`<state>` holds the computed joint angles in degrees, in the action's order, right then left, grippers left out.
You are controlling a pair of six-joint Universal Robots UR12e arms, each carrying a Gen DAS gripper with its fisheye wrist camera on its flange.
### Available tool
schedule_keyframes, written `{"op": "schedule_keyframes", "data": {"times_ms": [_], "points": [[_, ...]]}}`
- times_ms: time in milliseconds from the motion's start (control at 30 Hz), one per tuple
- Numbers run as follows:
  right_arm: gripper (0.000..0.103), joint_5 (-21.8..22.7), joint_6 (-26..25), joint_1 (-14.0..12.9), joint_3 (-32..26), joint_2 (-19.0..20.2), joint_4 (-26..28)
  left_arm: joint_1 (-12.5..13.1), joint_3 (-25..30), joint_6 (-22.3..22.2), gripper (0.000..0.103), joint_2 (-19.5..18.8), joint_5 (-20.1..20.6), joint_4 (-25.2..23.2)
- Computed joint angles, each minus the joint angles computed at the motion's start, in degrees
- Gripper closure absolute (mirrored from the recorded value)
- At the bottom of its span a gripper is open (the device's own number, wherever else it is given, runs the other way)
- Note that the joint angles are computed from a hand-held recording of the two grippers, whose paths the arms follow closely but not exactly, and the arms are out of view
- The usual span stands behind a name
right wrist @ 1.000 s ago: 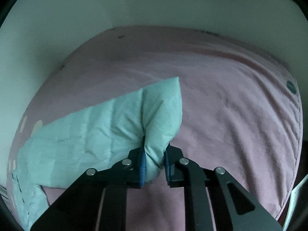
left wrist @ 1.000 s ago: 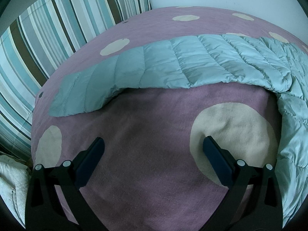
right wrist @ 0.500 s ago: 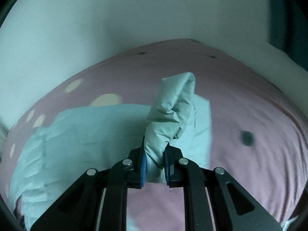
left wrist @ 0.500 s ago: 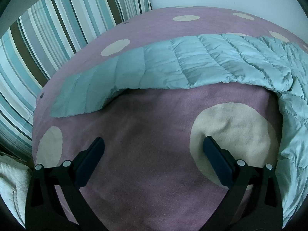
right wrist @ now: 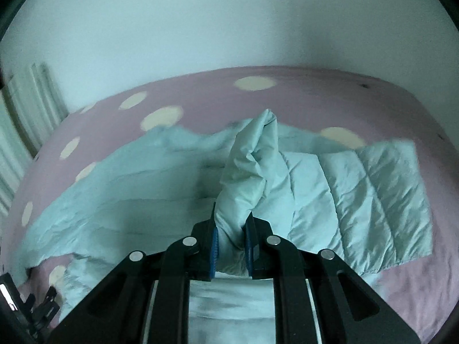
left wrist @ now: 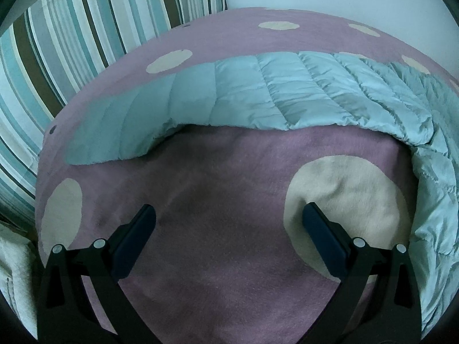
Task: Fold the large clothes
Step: 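Carry the sleeve with the right gripper across the jacket body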
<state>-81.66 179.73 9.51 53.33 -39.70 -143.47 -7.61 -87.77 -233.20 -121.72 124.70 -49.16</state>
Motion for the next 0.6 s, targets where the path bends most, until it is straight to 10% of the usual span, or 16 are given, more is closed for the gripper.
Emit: {"op": "schedule_keyframes", "data": {"times_ms": [600], "points": [[0.088, 1.6, -10.2, 6.5, -9.2, 5.7, 13.2, 0.3, -1.0, -0.5, 0.002, 0.3, -1.8, 2.3]]}}
